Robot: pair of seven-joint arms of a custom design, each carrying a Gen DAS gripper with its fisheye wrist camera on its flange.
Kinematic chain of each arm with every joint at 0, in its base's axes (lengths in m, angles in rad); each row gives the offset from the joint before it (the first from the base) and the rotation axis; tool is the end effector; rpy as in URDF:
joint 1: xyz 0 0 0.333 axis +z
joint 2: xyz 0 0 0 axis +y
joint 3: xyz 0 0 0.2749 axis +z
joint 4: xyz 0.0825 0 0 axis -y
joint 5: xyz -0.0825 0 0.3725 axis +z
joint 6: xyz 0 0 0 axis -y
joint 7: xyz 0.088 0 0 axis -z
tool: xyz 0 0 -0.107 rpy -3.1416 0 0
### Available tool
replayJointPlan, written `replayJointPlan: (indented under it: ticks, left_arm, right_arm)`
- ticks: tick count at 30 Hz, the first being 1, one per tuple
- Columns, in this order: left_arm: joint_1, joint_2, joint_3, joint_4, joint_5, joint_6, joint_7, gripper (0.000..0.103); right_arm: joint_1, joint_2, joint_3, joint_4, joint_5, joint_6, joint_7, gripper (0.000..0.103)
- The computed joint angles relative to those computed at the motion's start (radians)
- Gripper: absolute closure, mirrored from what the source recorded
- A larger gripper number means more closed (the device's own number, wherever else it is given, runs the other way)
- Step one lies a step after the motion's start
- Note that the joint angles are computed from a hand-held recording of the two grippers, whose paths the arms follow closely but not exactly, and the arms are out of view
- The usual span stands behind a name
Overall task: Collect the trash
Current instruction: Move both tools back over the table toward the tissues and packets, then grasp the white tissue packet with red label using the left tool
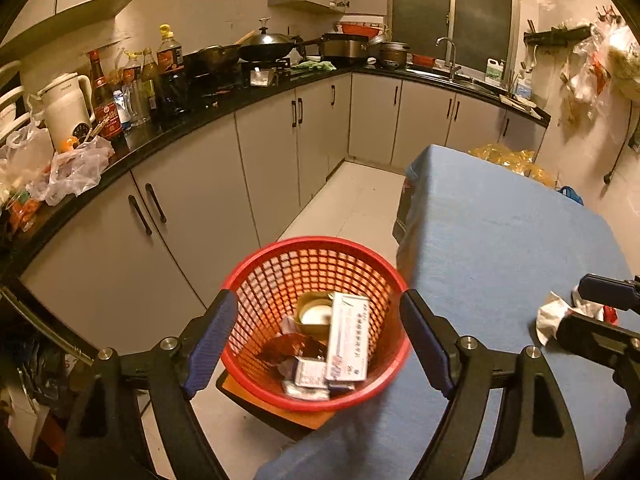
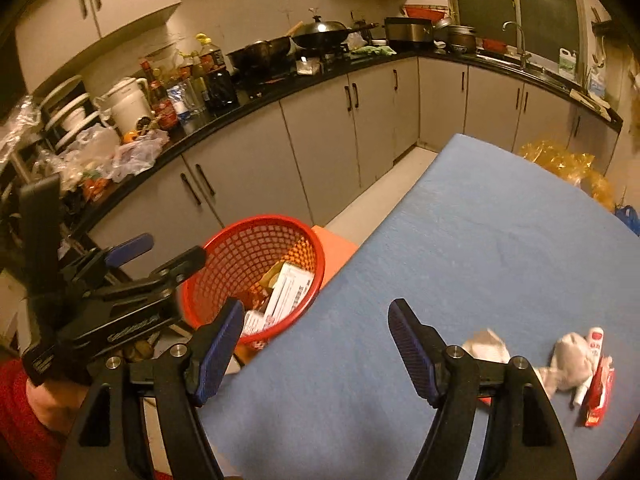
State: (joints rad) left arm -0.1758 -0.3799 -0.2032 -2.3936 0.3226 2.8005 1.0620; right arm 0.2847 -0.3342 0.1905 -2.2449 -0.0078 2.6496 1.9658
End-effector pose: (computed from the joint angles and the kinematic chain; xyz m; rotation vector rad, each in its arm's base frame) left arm 0.4427 -0.1996 0.5133 -1.6242 1.8843 -0.8124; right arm 0.4451 0.2386 0.5502 -1.8138 1.6422 -0.4055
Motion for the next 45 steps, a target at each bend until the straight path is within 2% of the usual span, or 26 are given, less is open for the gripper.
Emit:
replayJointPlan:
  ticks: [4,13,20,30,33,36,38,42,45]
  left_arm:
    - [-0.024,-0.021,-0.028,-0.009,0.008,-0.022,-0.01,0.021]
    - [-0.073,-0.034,-0.08,0.015,0.055,-0.019,-0.037,0.021]
    - [-0.117,0.003,-0.11,0.069,0.08,-0.027,-0.042,0.021]
    - [-0.184,0.071,-0.139,0.14,0.098,-0.067,-0.032,0.021]
    - [-0.216,0.097,-0.124,0.16,0.056,-0.084,0.005,0.021]
    - [-0.275,0.148,-0.079,0.199,-0.084,-0.13,0.135,0.021]
    - [-0.288,0.173,-0.07,0.218,-0.159,-0.161,0.187,0.021]
    - [-0.295,0.227,-0.076,0.264,-0.234,-0.18,0.29,0.021]
    - [-0.299,0.27,-0.092,0.303,-0.23,-0.145,0.401,0.021]
  right_arm:
    - [0.002,-0.107,-0.01,-0.101,0.032,0.001,0.004,0.024]
    - [-0.07,-0.338,0.01,-0.271,0.048,-0.028,0.08,0.024]
    - [-0.128,-0.48,0.015,-0.345,0.043,-0.107,0.11,0.024]
    - [-0.186,-0.66,-0.02,-0.45,0.057,-0.205,0.116,0.024]
    - [-0.199,-0.699,-0.025,-0.474,0.064,-0.229,0.117,0.024]
    - [-0.214,-0.726,-0.031,-0.488,0.069,-0.256,0.119,0.024]
    - [-0.224,-0.739,-0.037,-0.495,0.072,-0.274,0.118,0.024]
    - [-0.238,-0.765,-0.048,-0.51,0.08,-0.309,0.117,0.024]
    - [-0.248,-0.788,-0.054,-0.523,0.082,-0.333,0.114,0.024]
